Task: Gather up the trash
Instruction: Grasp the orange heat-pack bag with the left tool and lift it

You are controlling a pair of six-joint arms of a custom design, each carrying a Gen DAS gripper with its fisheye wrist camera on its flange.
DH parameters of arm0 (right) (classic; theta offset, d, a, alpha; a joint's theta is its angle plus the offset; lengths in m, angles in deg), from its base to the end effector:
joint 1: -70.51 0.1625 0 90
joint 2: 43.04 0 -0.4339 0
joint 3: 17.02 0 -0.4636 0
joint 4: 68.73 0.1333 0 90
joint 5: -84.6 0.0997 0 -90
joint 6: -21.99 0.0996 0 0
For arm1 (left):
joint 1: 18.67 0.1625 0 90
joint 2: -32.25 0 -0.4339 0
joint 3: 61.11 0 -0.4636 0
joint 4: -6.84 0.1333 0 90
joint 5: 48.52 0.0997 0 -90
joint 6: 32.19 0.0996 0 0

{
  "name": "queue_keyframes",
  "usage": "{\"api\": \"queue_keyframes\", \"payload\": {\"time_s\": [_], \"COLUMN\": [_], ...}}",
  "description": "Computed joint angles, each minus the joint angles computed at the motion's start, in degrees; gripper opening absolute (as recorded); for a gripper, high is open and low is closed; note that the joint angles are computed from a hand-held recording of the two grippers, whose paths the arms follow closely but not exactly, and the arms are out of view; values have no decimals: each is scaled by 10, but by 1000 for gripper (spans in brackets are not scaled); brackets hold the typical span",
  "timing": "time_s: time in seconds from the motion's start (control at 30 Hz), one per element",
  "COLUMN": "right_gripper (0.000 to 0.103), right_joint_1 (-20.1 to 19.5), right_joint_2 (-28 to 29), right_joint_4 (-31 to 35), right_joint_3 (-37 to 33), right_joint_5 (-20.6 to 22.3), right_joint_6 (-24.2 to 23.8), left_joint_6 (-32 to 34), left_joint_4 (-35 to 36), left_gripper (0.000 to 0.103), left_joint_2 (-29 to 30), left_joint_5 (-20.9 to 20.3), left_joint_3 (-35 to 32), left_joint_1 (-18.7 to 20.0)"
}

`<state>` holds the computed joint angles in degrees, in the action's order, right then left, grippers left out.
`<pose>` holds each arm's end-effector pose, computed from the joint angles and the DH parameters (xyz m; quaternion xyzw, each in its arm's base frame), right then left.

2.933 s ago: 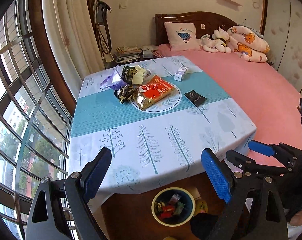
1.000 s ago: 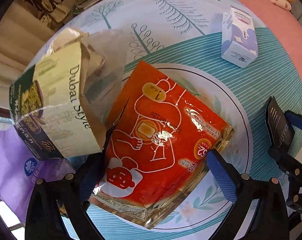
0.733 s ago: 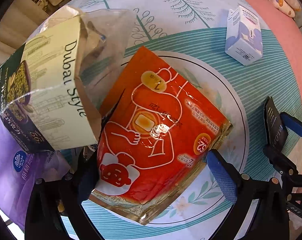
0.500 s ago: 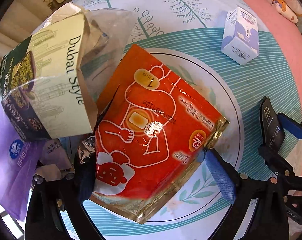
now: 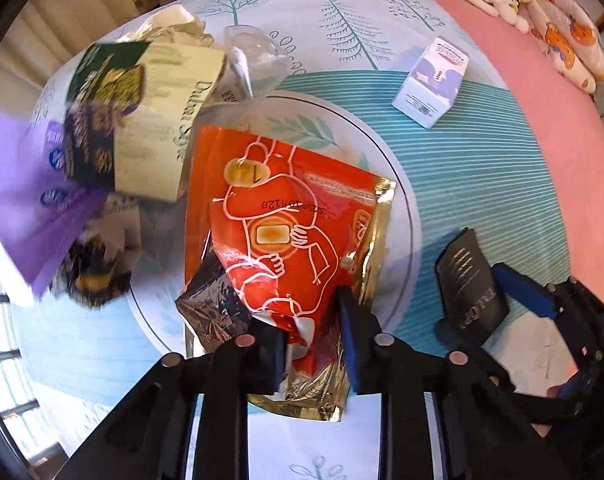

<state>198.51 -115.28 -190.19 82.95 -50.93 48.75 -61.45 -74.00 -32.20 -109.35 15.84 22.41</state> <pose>0.4472 -0.4713 0.2969 0.0777 -0.9184 0.2325 0.3105 -0.4084 -0.5973 0.3360 0.2089 0.9285 -0.0148 0.3066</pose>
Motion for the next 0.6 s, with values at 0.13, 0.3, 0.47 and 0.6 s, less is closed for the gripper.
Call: {"api": "queue_keyframes", "payload": {"time_s": [0.13, 0.3, 0.47, 0.6], "right_gripper": [56, 56, 56, 55], "right_joint_1": [21, 55, 97, 138], "right_joint_2": [3, 8, 15, 23], "right_joint_4": [4, 27, 69, 111], "right_joint_3": [-1, -6, -13, -19], "right_joint_5": [-11, -30, -44, -48], "right_joint_6": [16, 56, 133, 206], "left_joint_6": [-15, -16, -35, -58], "left_joint_4": [-5, -20, 2, 21], "left_gripper": [15, 15, 15, 15], "left_joint_2": [-38, -104, -187, -275], "left_joint_5": [-20, -15, -4, -4], "left_joint_3": [34, 86, 123, 171], "left_joint_1": [-19, -56, -96, -122]}}
